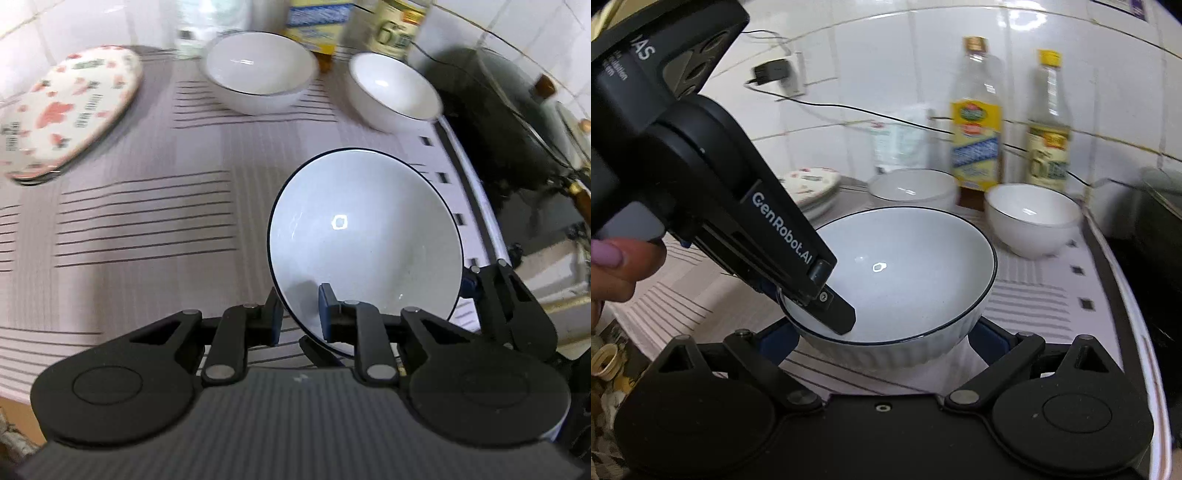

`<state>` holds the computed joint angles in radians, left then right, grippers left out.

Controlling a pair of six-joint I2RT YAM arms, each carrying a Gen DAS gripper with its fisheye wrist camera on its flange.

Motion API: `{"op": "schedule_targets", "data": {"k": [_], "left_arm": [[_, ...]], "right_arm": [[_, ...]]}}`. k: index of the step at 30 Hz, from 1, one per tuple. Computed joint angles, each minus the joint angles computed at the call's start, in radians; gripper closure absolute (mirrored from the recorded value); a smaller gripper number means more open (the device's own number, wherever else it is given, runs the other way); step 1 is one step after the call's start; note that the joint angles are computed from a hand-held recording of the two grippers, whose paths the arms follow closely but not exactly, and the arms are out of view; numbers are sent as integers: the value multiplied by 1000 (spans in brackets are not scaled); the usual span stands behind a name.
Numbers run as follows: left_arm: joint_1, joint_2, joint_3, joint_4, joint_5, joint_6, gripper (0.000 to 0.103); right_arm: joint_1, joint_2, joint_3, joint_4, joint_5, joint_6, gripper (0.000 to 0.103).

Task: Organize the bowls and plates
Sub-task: 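Carry the white bowl beside the plate stack and lower it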

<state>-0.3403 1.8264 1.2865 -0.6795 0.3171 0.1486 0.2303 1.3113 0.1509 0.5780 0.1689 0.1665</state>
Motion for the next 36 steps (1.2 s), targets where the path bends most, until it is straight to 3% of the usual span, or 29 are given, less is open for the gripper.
{"op": "schedule_targets", "data": {"k": [10, 17, 32, 36], "left_arm": [[173, -27, -7, -1, -49, 22, 84], [305, 30, 23, 25, -57, 17, 84], [418, 148, 75, 76, -63, 6, 84], [416, 207, 128, 74, -55, -9, 84]], "right_arm": [[128, 242, 184, 87, -31, -11, 4], [204, 424, 346, 118, -66, -49, 4], [261, 631, 609, 3, -117, -109, 4], [272, 680, 652, -1, -74, -117, 4]]}}
